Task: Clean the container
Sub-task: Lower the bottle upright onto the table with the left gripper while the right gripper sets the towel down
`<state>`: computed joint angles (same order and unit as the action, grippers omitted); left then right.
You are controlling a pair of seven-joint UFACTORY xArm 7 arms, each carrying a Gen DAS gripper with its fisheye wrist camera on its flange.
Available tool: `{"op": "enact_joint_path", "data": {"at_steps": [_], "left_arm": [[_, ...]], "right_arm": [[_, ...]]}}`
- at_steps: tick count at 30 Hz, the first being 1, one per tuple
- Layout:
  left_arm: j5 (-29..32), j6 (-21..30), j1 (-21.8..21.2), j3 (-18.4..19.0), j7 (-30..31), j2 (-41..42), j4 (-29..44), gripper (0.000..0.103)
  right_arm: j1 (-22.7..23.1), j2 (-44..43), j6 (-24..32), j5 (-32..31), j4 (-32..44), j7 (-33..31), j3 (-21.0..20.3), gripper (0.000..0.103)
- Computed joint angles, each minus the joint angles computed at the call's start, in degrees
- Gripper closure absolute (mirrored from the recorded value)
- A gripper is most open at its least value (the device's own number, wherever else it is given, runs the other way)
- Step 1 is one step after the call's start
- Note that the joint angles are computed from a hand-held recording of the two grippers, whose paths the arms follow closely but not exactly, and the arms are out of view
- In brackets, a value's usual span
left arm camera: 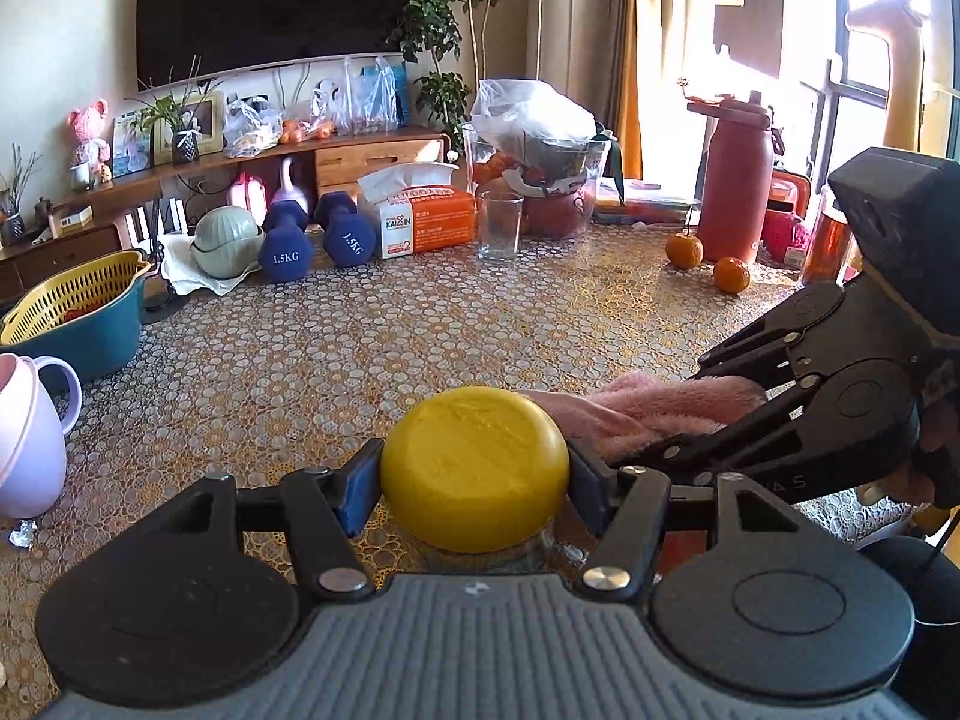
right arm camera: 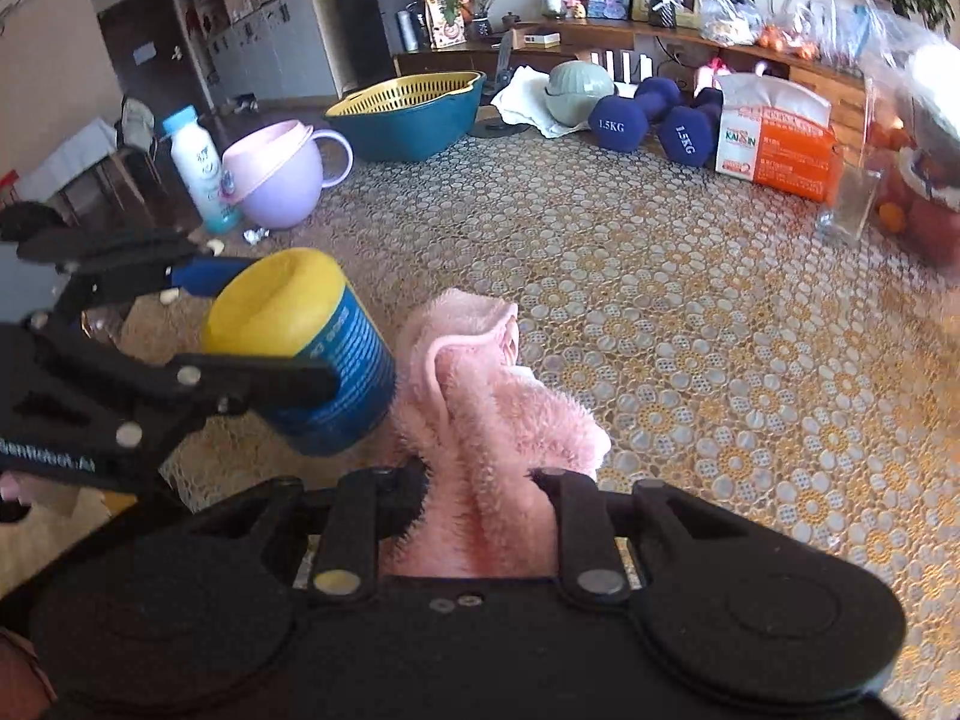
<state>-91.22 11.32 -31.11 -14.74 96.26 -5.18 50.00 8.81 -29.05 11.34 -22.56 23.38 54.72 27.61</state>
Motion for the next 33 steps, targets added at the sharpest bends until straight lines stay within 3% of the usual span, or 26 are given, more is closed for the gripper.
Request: {"op": "enact_joint_path", "data": {"at_steps": [4,9,13,15,21,26,29,33], "left_arm": [[-1.5,-1.7,-0.5,-0.7,2.2,0.7,0.7,0.04],[-2.4,-3.6,-1.0,-1.3,2.7,1.4,1.3,0.039],[-5.8,-4.7,-1.0,-1.5,5.8,1.3,1.5,0.025],[-5.6,-4.9,-0.8,-1.5,5.2,1.3,1.5,0.025],[-4.7,-5.1,-0.6,-1.6,3.5,1.3,1.4,0.024],[-5.5,-5.4,-0.6,-1.6,2.8,0.5,0.8,0.019],[-5.4,-4.4,-0.2,-1.4,1.7,-0.6,0.1,0.019],[-5.4,-3.4,0.2,-1.3,0.7,-1.9,-0.6,0.018]], "right_arm": [[-1.6,-4.3,6.2,-2.6,-0.7,2.3,2.8,0.082],[-2.4,-7.1,3.3,-3.3,-4.0,6.5,3.2,0.078],[-4.1,-7.4,2.2,-4.0,-4.1,8.6,5.4,0.07],[-4.2,-7.7,2.6,-4.2,-3.9,9.1,6.1,0.067],[-2.4,-9.3,8.0,-5.3,-3.2,9.5,6.7,0.045],[-0.5,-11.1,11.9,-5.8,-4.1,12.1,6.4,0.017],[1.8,-11.4,12.2,-5.1,-4.9,11.8,3.9,0.009],[5.5,-9.4,19.9,-5.5,-2.3,5.8,2.5,0.008]]}}
